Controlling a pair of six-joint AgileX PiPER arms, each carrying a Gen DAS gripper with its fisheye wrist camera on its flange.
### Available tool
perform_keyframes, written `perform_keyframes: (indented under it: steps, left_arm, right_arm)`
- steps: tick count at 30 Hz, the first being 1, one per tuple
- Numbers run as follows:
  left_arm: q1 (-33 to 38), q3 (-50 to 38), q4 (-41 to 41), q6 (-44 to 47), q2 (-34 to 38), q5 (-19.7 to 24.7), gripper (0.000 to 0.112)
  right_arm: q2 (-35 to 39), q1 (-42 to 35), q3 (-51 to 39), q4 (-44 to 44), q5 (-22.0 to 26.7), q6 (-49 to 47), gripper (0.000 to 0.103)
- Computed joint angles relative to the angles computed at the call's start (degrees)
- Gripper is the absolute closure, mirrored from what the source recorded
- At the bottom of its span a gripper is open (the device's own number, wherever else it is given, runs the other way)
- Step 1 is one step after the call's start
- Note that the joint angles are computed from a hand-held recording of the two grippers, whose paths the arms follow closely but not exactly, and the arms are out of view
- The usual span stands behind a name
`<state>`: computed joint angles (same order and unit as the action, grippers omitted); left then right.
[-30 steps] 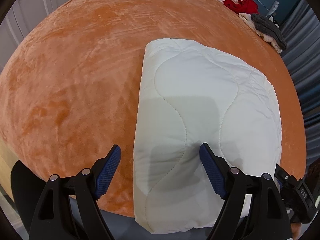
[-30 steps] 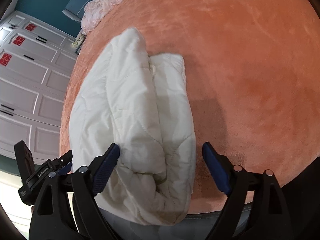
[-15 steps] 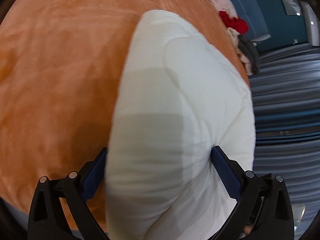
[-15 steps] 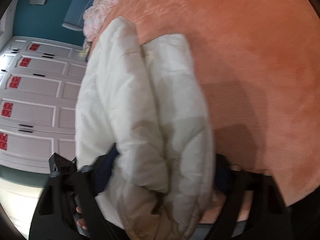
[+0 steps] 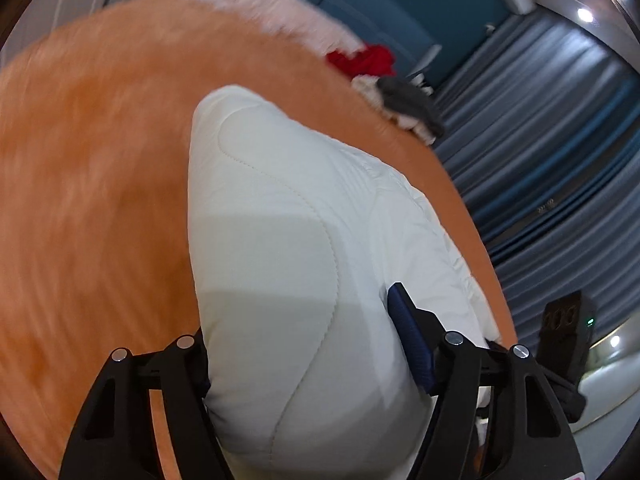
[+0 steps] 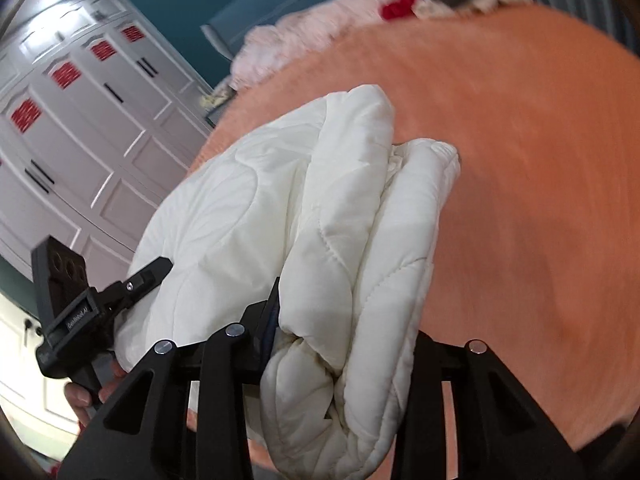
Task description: Fold large clothes
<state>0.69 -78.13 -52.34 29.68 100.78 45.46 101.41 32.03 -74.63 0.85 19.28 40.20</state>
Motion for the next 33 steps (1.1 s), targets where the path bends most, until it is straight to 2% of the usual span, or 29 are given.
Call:
perform_keyframes:
  steps: [4, 6, 10, 14, 15, 17, 18, 20, 23, 25, 27, 30, 32, 33]
  left_arm:
    - [0.11, -11.69, 3.0, 0.06, 5.85, 0.11, 0.045]
    - [0.08, -17.58, 5.51, -0.8, 9.51, 0.19, 0.046]
    - [1.32, -31.34, 8.92, -3.55, 20.1, 2.63, 0.046]
    - [2.55, -40.5, 13.95, -7.48, 29.14, 6.05, 0.046]
    - [2.74, -42.52, 15.2, -8.65, 31.02, 7.18, 0.046]
    - [3.18, -44.06, 16.62, -9.97, 34.19, 7.86, 0.045]
    - [3.64, -42.31, 15.41, -8.38, 34.18, 6.71, 0.044]
    - [4.84, -37.72, 12.01, -4.67, 32.96, 4.95, 0.042]
    - [6.12, -34.61, 10.5, -3.67, 30.91, 6.24, 0.042]
    - [6.73, -34.36, 12.39, -4.81, 29.49, 8.75, 0.042]
    - [7.04, -33.64, 16.64, -6.92, 26.72, 10.06, 0.041]
    - [5.31, -33.17, 26.95, -11.76, 22.54, 7.54, 0.044]
    - [2.81, -35.92, 38.41, -18.28, 21.2, 6.81, 0.044]
    - [1.28, -38.33, 44.13, -22.6, 21.72, 7.43, 0.049]
  right_arm:
    - [6.71, -1.64, -11.82, -1.64, 3.19, -1.78, 0.07]
    - [12.43, -2.47, -20.45, -1.66, 5.92, -2.75, 0.07]
    - [23.55, -4.84, -34.92, 3.62, 11.34, -6.98, 0.07]
    - [36.72, -5.47, -52.46, 5.58, 20.63, -6.23, 0.068]
    - [38.38, -5.4, -53.83, 5.81, 21.05, -5.93, 0.067]
    - [38.76, -5.96, -50.7, 9.5, 17.5, -7.36, 0.057]
    - [37.47, -6.31, -47.06, 11.69, 14.88, -8.57, 0.054]
    - [36.13, -7.01, -43.66, 14.5, 12.97, -10.67, 0.046]
    - [30.27, -8.39, -34.94, 17.57, 10.96, -15.14, 0.041]
    - [26.05, -9.18, -29.59, 19.3, 9.54, -17.83, 0.04]
    - [20.39, -9.68, -23.89, 15.6, 8.83, -15.97, 0.04]
    - [16.32, -8.89, -23.57, 3.53, 12.18, -7.81, 0.039]
    - [16.14, -8.38, -26.15, 1.07, 13.57, -6.8, 0.05]
    - [17.12, -7.83, -29.59, -0.88, 15.61, -6.28, 0.053]
